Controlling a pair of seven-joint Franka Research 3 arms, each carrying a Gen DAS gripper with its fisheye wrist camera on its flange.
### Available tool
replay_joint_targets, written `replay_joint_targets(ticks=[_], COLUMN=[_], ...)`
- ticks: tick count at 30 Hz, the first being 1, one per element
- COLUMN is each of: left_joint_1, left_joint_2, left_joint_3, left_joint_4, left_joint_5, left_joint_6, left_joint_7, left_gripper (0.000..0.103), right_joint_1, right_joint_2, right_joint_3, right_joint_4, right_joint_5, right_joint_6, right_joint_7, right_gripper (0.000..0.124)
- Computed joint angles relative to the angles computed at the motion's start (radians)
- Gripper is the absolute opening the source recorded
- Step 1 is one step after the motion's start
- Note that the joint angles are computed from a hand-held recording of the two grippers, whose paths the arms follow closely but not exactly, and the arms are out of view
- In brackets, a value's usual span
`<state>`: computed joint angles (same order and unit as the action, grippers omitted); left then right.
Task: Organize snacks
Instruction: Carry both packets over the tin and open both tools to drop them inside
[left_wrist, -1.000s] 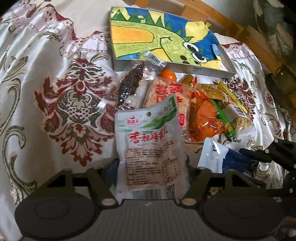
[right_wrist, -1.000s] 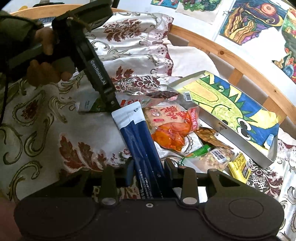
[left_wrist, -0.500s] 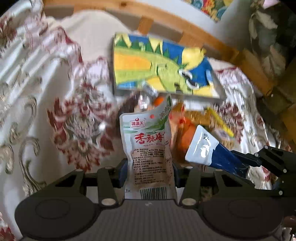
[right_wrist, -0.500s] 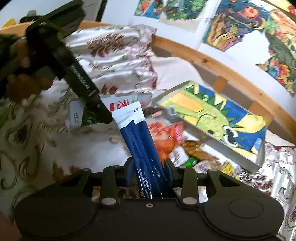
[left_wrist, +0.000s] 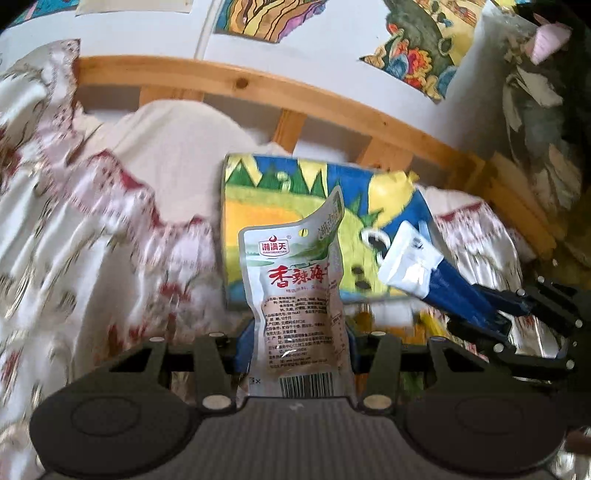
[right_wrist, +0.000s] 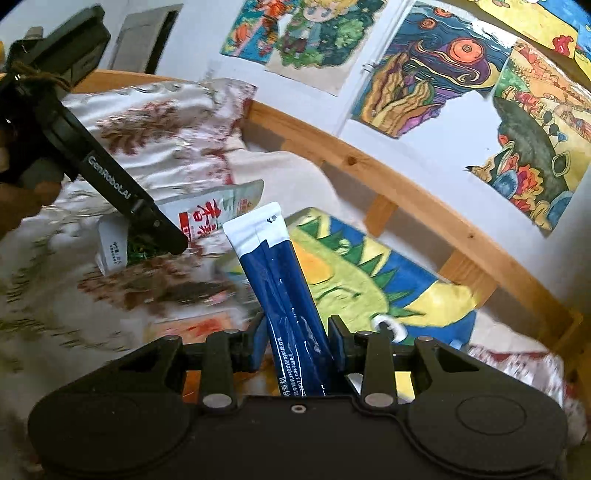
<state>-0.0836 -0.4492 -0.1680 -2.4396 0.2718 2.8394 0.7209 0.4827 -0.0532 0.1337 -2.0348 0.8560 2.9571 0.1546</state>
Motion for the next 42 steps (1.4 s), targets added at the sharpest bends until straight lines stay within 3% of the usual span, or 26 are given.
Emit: replay_joint_targets(ticks=[4, 8, 13, 19, 32, 36, 39, 42], left_joint_1=[0.039, 0.019, 0.017, 0.030, -0.009, -0.012, -0.011, -0.015], left_joint_2=[0.131, 0.264, 0.394, 0.498, 0.617, 0.611, 0.572, 0.515], left_joint_3=[-0.009, 0.026, 0.038, 0.041, 0.065, 0.065, 0.066, 0.070], left_joint_4=[0.105, 0.206, 0.318, 0.429, 0.576, 0.583, 0.538, 0.480], left_joint_5=[0.032, -0.008, -0.056, 0.014, 0.210, 0.218, 0.237, 0.340], left_joint_6=[0.040, 0.054, 0.036, -0.011, -0.175, -0.220, -0.191, -0.152], left_joint_7=[-0.018, 0.034, 0.080, 0.038, -0.105, -0.132, -0.183, -0.301], left_gripper=[0.052, 0.052, 0.052, 0.052, 0.058, 0.065, 0.076, 0.084], right_joint_1=[-0.025, -0.037, -0.024, 0.007, 0.036, 0.032, -0.018, -0.065], right_joint_2=[0.125, 0.245, 0.382, 0.521, 0.641, 0.617, 0.572, 0.520], right_joint_3=[0.004, -0.004, -0.037, -0.102, -0.156, -0.153, -0.092, -0.033], right_joint_4=[0.115, 0.230, 0.369, 0.532, 0.665, 0.627, 0.559, 0.492], right_joint_5=[-0.188, -0.364, -0.539, -0.699, -0.852, -0.866, -0.825, -0.746], right_joint_6=[0.020, 0.033, 0.038, -0.016, -0.087, -0.045, 0.021, 0.066], right_joint_7=[0.145, 0.309, 0.468, 0.646, 0.914, 0.952, 0.912, 0.897], right_gripper=[0.037, 0.037, 0.037, 0.037, 0.041, 0.068, 0.071, 0.083])
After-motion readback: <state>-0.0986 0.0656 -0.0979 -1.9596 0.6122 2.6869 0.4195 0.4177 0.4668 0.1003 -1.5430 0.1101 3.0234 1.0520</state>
